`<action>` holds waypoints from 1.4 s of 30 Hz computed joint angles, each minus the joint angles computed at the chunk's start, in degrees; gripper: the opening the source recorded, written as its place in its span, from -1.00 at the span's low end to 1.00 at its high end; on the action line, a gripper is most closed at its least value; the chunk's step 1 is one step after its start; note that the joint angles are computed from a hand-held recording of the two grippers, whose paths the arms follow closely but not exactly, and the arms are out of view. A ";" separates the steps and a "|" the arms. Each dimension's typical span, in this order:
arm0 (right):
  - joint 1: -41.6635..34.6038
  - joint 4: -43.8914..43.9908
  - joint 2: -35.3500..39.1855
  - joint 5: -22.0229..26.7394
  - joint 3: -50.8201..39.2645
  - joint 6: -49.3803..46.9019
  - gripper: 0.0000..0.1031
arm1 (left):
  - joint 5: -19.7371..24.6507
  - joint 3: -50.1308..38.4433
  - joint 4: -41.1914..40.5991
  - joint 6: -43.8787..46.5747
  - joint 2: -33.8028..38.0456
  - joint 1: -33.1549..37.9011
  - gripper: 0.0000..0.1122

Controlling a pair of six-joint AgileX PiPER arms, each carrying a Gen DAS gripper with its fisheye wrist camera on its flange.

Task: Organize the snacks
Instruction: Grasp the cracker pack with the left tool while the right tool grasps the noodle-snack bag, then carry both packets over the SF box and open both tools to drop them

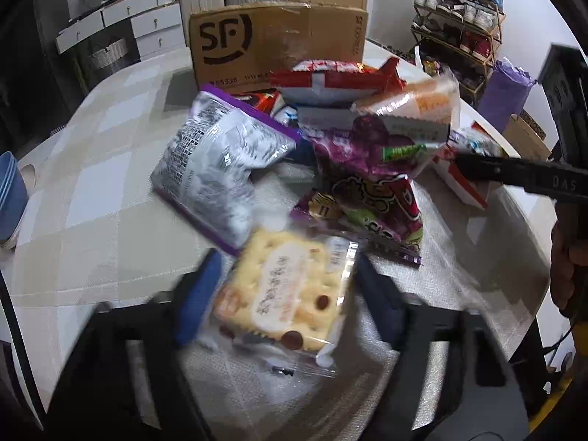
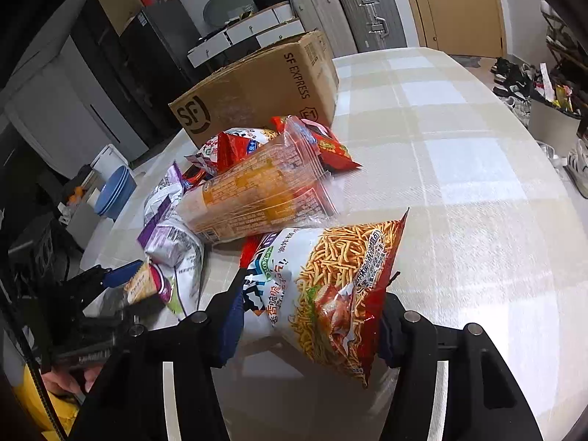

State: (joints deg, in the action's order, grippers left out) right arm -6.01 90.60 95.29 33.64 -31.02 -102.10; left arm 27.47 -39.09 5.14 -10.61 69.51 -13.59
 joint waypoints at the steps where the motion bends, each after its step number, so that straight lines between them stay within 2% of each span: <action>1: -0.60 -0.01 -0.33 0.56 0.52 -0.33 0.13 | 0.05 -0.56 -1.37 1.64 0.60 0.51 0.07; 7: -4.06 0.75 -1.94 3.47 3.30 -3.26 0.13 | 1.32 -0.65 -3.09 3.61 0.04 -0.18 0.04; 10: -5.72 0.48 -3.30 4.99 4.48 -3.79 0.13 | 3.15 1.10 -7.26 7.36 -3.54 1.13 0.04; 14: -9.13 -1.74 -5.97 7.93 5.88 -3.41 0.12 | 5.40 2.87 -5.78 4.64 -8.41 0.60 0.04; 23: -14.85 -8.39 -15.74 15.10 6.93 2.75 0.12 | 12.65 0.61 -17.66 17.15 -15.39 9.40 0.04; 27: -12.61 -11.93 -20.81 17.04 4.23 9.72 0.12 | 17.92 -5.82 -25.48 24.71 -13.73 15.51 0.04; 31: -9.33 -15.01 -23.71 19.69 -1.95 17.27 0.12 | 20.67 -14.78 -27.65 28.10 -9.88 17.96 0.04; 36: -5.00 -17.50 -20.28 22.27 -14.58 27.80 0.12 | 25.01 -29.49 -29.31 30.58 -1.95 19.91 0.04; 39: -1.82 -19.39 -17.56 21.06 -22.27 32.92 0.12 | 28.35 -40.04 -30.45 30.94 3.85 21.32 0.04; 42: 1.12 -21.52 -11.93 22.31 -32.42 39.27 0.12 | 32.62 -52.52 -31.30 29.78 11.57 22.95 0.04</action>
